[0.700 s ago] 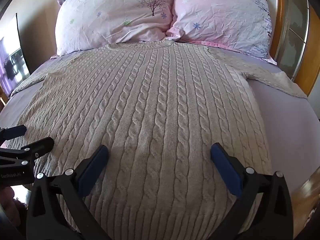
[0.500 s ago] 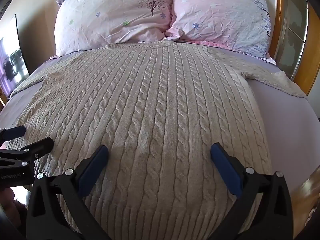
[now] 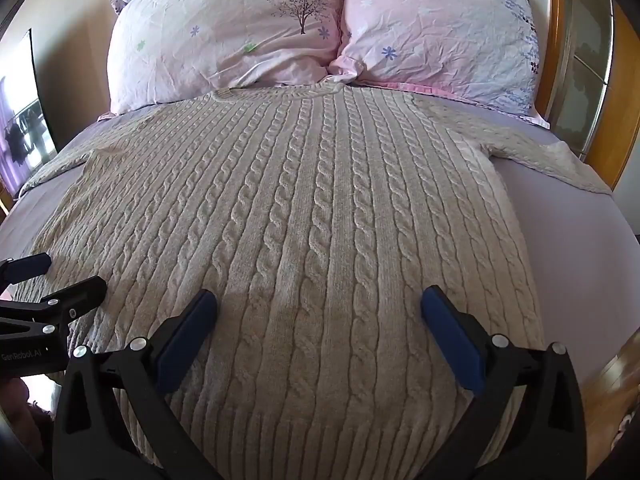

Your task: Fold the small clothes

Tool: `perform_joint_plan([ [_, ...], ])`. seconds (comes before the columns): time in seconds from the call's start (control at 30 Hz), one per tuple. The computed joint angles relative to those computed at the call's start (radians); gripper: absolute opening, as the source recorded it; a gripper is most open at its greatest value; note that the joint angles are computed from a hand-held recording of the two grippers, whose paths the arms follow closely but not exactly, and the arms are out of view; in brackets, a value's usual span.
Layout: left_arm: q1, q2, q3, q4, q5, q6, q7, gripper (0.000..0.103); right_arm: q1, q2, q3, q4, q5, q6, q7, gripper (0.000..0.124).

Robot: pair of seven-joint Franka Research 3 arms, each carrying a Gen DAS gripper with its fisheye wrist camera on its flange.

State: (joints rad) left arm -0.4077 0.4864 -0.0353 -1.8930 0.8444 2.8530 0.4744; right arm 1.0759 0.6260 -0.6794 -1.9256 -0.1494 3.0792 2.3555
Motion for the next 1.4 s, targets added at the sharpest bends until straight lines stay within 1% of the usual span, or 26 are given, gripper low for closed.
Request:
perform_joint_plan([
  [1.4, -0.003, 0.000, 0.004, 0.000, 0.009, 0.002, -0.009, 0.101, 0.019, 0.008, -0.018, -0.004, 0.035, 0.008, -0.022, 0.102],
])
